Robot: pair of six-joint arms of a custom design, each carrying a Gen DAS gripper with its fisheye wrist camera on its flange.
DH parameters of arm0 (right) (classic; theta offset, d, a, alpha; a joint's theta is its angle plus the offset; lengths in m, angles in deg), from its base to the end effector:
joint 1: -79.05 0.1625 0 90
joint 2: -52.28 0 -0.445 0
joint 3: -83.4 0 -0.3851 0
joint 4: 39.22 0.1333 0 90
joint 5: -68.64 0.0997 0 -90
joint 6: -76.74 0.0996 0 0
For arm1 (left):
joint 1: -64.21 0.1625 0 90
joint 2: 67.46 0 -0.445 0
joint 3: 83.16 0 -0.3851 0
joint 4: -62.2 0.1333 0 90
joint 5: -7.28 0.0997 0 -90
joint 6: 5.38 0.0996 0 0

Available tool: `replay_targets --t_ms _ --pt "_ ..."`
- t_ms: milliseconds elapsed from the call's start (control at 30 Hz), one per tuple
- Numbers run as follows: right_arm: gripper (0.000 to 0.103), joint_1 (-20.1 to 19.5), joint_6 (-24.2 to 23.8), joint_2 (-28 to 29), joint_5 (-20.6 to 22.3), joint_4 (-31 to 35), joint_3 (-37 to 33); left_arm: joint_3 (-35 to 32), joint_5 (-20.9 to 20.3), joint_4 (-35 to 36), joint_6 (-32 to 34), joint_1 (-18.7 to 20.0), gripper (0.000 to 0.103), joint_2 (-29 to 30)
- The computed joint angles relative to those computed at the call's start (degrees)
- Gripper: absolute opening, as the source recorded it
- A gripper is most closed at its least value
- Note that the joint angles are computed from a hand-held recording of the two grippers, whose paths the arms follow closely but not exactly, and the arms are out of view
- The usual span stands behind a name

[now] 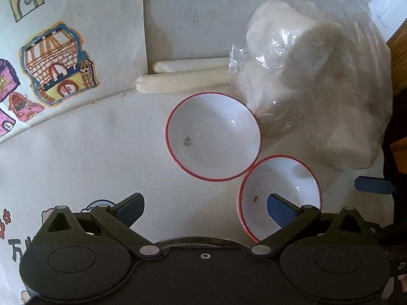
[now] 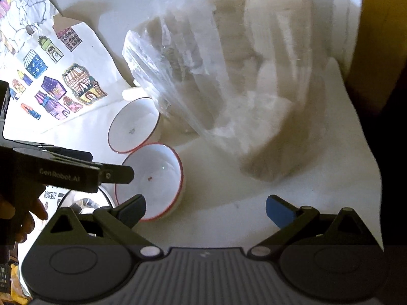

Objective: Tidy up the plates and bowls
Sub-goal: 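Move both grippers to the nearer red-rimmed white bowl, then grasp the red-rimmed white bowl rim with both grippers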

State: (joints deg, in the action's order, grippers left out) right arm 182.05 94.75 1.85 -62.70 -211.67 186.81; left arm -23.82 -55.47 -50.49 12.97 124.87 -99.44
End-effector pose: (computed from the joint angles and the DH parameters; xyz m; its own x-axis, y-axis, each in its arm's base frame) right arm 0.2095 -0.6074 0.1820 -0.8258 0.4028 0.3948 0.0625 0.7611 -0.6457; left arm -0.2417 -0.7952 0.1248 -0.5645 0.7178 -0.4075 0.7018 0.6773 0.2209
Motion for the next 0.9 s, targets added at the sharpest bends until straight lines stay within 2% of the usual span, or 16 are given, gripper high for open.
replay_targets --t_ms 67,167,233,367,433,500,533,567,800,900 --pt "0.102 -0.4 -0.31 0.4 0.46 0.6 -0.69 -0.53 0.71 0.88 -0.16 -0.04 0.102 0.44" --pt "0.096 -0.99 -0.09 0.87 1.53 1.49 -1.53 -1.36 1.48 2.44 -0.81 -0.12 0.102 1.13" --pt "0.085 -1.29 0.32 0.88 2.37 1.83 -1.64 -0.9 1.92 1.97 -1.16 -0.19 0.102 1.15" --pt "0.071 -1.5 1.02 1.01 3.14 1.71 -1.62 -0.42 2.54 1.03 -1.42 -0.4 0.098 1.35" --pt "0.061 -1.55 1.2 0.95 3.78 1.76 -1.62 -1.31 1.8 2.44 -2.38 -0.33 0.09 1.74" --pt "0.055 -1.47 1.56 1.02 3.96 1.9 -1.78 -1.35 1.16 2.86 -2.94 -0.36 0.081 1.81" --pt "0.048 -1.46 1.64 1.18 4.23 1.84 -1.93 -1.36 0.82 3.03 -3.18 -0.39 0.08 1.81" --pt "0.046 -1.46 1.85 1.32 4.58 1.89 -2.04 -1.24 0.41 3.07 -3.48 -0.41 0.077 1.87" --pt "0.02 -1.47 1.96 1.96 6.45 -0.29 -1.94 -0.05 -2.57 3.54 -4.93 -0.67 0.041 1.35" --pt "0.018 -1.28 2.14 2.17 6.21 -0.74 -2.0 0.53 -3.83 3.34 -5.16 -0.8 0.026 0.86"
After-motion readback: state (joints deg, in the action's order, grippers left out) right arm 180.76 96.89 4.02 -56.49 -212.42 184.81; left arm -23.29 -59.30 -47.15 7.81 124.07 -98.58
